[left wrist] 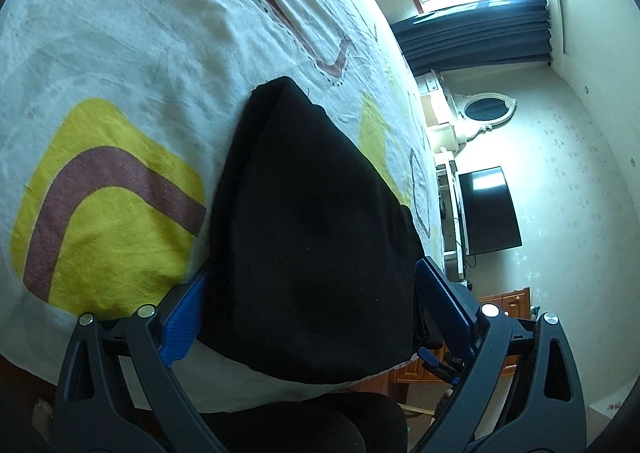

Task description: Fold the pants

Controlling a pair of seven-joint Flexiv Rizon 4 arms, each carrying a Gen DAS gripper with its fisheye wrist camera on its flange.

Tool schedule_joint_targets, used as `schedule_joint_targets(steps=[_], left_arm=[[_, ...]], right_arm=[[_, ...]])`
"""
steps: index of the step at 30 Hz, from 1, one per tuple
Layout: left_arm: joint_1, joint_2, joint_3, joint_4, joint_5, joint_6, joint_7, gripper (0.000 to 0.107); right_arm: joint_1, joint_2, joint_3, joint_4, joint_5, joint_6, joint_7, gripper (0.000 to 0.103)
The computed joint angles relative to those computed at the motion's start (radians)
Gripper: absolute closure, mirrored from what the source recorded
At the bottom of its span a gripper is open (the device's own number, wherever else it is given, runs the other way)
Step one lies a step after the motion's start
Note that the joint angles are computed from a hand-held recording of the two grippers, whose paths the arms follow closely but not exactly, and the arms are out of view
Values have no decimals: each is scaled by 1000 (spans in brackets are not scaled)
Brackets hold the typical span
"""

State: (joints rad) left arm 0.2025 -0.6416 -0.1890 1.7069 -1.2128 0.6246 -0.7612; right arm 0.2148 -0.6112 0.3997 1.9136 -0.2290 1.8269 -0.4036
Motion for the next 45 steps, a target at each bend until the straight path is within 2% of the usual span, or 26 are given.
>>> schedule_joint_targets(steps=[6, 9, 11, 12, 13, 14, 19, 24, 29, 33, 36, 38, 43, 44, 45], left_arm=[[3, -2, 1, 1, 12, -23, 48, 9], [-5, -7, 10, -23, 59, -25, 20, 10], [-12, -1, 13, -22, 63, -10, -21, 16], [-17, 1, 19, -25, 85, -5, -37, 44], [-31, -1, 36, -35, 142, 1, -67, 85], [-39, -5, 47, -45, 189, 0, -101, 91], [-32, 14, 28, -39, 208, 26, -114, 92], [-49, 115, -10, -7, 143, 52, -9, 93], [-136, 202, -13, -18, 141, 61, 76, 93], [-218, 225, -28, -44, 153, 57, 102, 93], [-293, 220, -39, -68, 207, 92, 121, 93], [-338, 193, -51, -95, 248, 97, 90, 93], [-444, 105, -66, -155, 399, 151, 18, 93], [-464, 83, -67, -169, 439, 156, -6, 93], [-482, 62, -67, -184, 475, 162, -27, 93]], right_arm=[[-15, -19, 26, -19, -17, -6, -1, 42], [-20, -25, 35, -28, -18, -14, 3, 42], [-22, -23, 38, -21, -16, -16, 4, 42], [-21, -23, 37, -21, -14, -16, 4, 42], [-14, -21, 28, -18, -9, -14, 6, 42], [-8, -19, 22, -17, -4, -13, 8, 42], [41, -3, -34, -6, 28, 2, 23, 42], [108, 36, -120, 26, 73, 39, 28, 42], [168, 77, -193, 56, 117, 68, 24, 42], [224, 108, -262, 76, 169, 94, 9, 42], [289, 137, -340, 100, 238, 119, -13, 42], [337, 157, -395, 117, 296, 132, -32, 42], [525, 211, -599, 178, 512, 134, -96, 42], [551, 216, -625, 185, 571, 132, -120, 42], [550, 216, -631, 202, 578, 150, -103, 42]])
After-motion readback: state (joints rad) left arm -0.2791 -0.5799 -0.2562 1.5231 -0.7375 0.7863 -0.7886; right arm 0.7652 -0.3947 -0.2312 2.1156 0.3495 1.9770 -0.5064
